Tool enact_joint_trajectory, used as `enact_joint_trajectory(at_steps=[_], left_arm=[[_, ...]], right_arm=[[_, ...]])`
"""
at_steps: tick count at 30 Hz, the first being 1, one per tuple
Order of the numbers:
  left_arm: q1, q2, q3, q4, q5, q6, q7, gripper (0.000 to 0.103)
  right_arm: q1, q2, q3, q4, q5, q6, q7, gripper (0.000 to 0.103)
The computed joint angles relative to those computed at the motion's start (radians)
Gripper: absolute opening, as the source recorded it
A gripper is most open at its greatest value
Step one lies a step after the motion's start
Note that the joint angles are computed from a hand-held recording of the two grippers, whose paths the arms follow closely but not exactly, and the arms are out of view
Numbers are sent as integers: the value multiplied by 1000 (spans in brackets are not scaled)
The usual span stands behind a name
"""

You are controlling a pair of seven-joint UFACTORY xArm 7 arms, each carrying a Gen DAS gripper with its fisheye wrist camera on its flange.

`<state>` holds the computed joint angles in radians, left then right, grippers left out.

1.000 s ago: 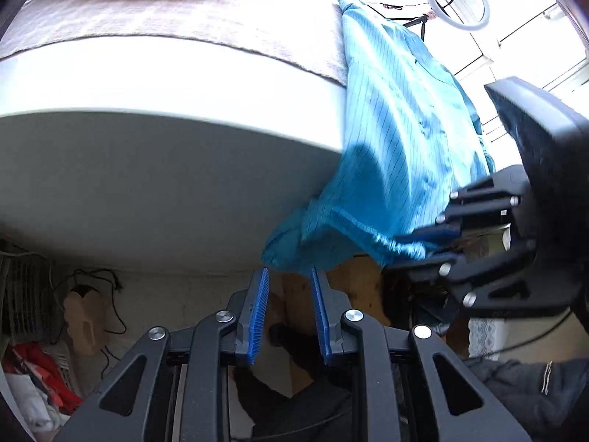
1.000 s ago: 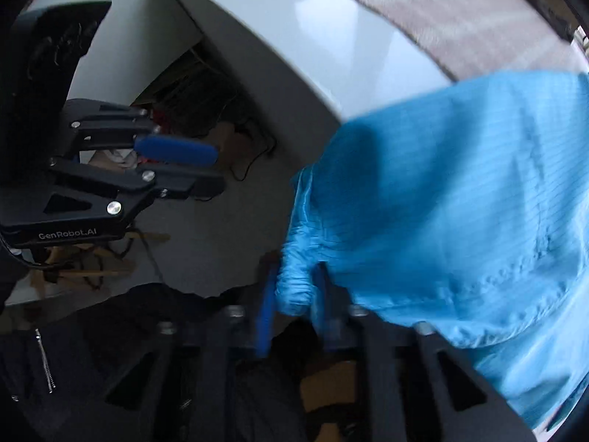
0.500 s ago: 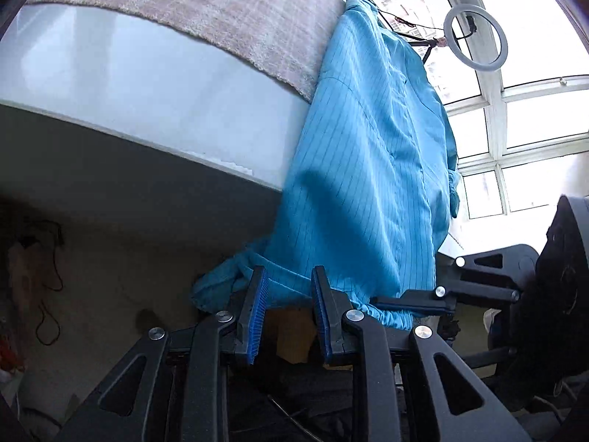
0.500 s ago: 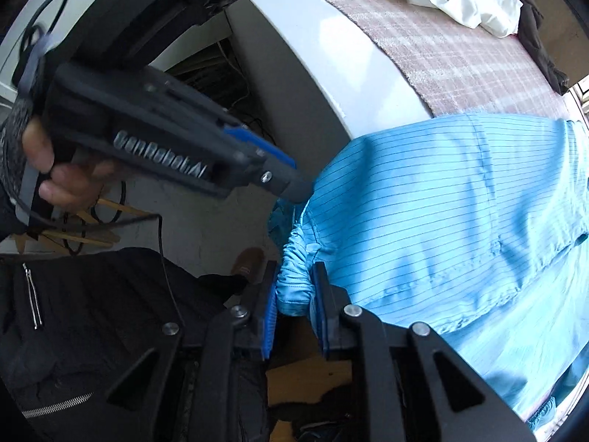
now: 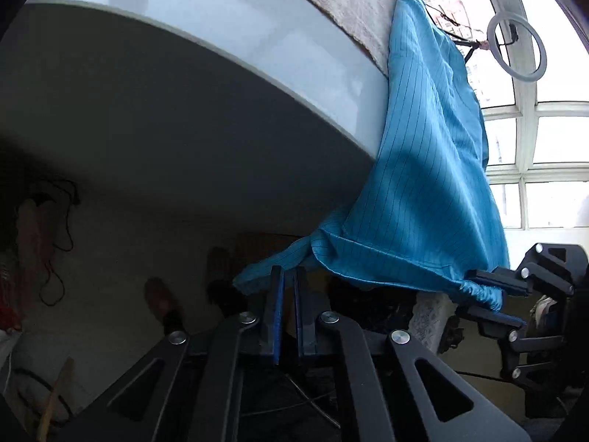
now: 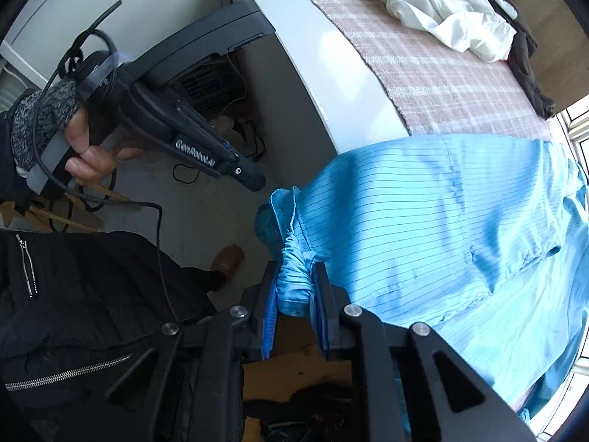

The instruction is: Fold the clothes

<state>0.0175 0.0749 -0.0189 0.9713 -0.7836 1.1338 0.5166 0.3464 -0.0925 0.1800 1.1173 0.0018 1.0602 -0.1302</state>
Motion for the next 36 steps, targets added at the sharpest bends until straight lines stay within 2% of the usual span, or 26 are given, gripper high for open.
enact_joint_trajectory(at_steps=[2,3,8,16,19,25,27,28,29,33,36], left_arm=[[7,2,5,9,-24,3,-17,15],[6,2,3,14,-30,3,-20,16],[-16,1,-16,34,-27,22,-22,17],[-33,-5,-17,47,10,10,-71,19],[-54,23,-32,88,38,-2,-121,28],[-82,42,-50,96,107,2,-201,28],[-83,41,-50,84,107,-8,-216,24],[-81,39,-49,75,104,-12,-214,10],[-79,35,-47,67,102,-15,-209,2],[-59,12,-32,17,59,-9,-187,1],[-30,-7,-10,-33,-16,11,-168,1]], right_arm=[[5,5,4,6,2,3,-8,18],[7,5,4,7,2,7,-16,18],[9,-50,1,-22,15,38,-52,18],[-7,-31,-8,-20,24,21,-74,18],[-9,-28,-9,-22,30,15,-75,18],[-16,-31,-14,-8,42,10,-84,18],[-18,-35,-14,-5,42,7,-82,18],[-19,-37,-15,-6,45,4,-81,18],[-21,-38,-17,-10,50,-2,-81,18],[-26,-45,-20,-25,58,-22,-77,18],[-27,-48,-17,-30,48,-34,-70,18]])
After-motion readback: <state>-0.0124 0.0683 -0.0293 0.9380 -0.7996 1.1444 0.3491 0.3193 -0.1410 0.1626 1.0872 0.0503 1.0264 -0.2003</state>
